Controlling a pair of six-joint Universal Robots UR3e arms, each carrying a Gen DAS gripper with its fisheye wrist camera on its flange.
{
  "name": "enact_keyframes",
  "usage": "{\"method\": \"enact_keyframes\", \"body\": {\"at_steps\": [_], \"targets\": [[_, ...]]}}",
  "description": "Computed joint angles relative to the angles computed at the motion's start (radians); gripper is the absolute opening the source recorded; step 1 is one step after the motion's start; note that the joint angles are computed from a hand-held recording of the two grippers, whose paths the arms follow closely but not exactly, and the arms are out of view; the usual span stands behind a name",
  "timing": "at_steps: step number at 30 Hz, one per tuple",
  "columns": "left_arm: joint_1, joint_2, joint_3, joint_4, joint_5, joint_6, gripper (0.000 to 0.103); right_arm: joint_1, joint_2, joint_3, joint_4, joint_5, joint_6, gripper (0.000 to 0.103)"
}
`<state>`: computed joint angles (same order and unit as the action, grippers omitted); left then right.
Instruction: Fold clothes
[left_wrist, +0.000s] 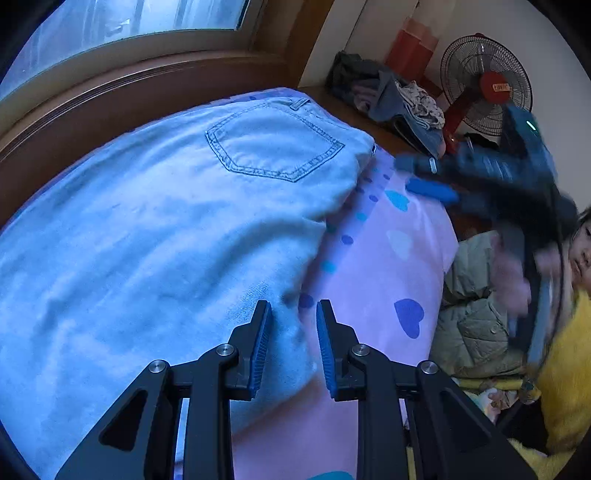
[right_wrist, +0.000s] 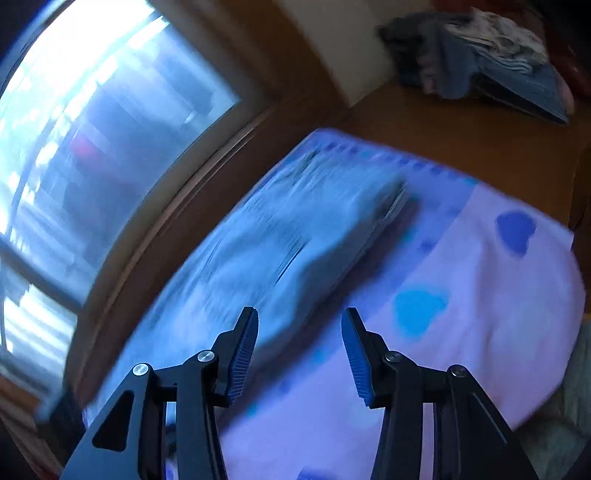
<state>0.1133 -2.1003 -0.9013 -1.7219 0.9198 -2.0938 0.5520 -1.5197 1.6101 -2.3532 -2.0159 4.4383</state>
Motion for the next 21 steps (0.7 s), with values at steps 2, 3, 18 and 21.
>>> {"method": "enact_keyframes", "body": {"at_steps": [2, 3, 18, 21], "targets": [[-0.007, 0.023, -0.058, 0.06, 0.018, -0.055, 0.024, -0.099, -0.071, 0.118, -0.081, 0.075, -0.032, 0.047], [-0.008, 0.032, -0.08, 0.077, 0.024, -0.074, 0.024, -0.151, -0.105, 0.183, -0.135, 0.122, -0.048, 0.047], [-0.059, 0.142, -0.345, 0.393, 0.114, -0.37, 0.025, -0.572, -0.159, 0.471, -0.469, 0.574, -0.286, 0.012], [-0.069, 0.135, -0.341, 0.392, 0.135, -0.389, 0.025, -0.581, -0.168, 0.419, -0.43, 0.553, -0.338, 0.011]]}}
